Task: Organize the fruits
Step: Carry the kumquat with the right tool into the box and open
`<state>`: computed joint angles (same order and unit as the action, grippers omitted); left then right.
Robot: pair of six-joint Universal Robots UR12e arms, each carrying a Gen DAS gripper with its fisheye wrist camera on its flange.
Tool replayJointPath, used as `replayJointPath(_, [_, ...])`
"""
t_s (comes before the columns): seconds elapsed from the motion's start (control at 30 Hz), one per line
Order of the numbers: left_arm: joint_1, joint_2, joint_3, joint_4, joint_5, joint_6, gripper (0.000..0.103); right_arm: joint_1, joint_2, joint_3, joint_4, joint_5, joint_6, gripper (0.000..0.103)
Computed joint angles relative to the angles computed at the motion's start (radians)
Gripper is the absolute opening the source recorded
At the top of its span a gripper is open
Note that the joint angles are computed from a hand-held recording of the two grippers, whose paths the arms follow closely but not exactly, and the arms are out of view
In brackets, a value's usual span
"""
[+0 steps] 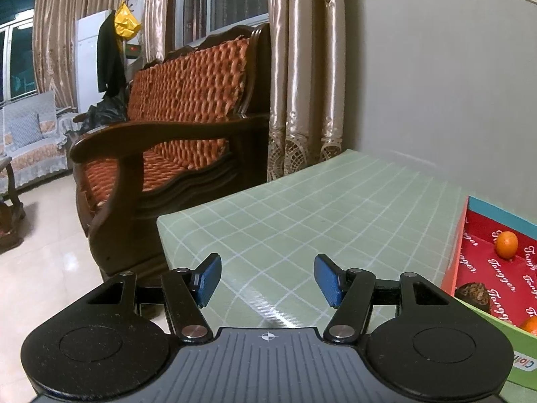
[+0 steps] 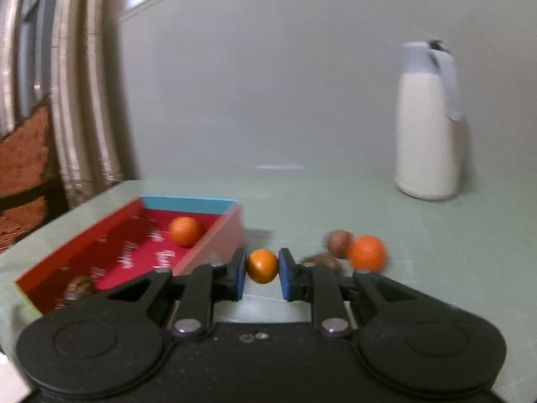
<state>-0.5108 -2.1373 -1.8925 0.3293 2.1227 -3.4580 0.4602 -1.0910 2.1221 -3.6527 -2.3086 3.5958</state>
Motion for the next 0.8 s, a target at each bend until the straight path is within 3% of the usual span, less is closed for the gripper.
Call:
replayJointPath(0.27, [0.009,0.006,-0.011,-0.002,0.015,-0.015,0.061,0.01,0.033,-0.033,-0.132,0.124,-0.146,0.019])
replayJointPath(0.5, [0.015,0.009,-0.017,-0.007,0.018,-0.019,0.061,0.011,0.046,-0.058,-0.125,0.216,-0.201,0.019])
replayJointPath(0.8, [0.01,0.004,-0.011,-0.004,0.015,-0.006,0.061,0.016,0.051,-0.071,-0.083,0.232,-0.206,0.023])
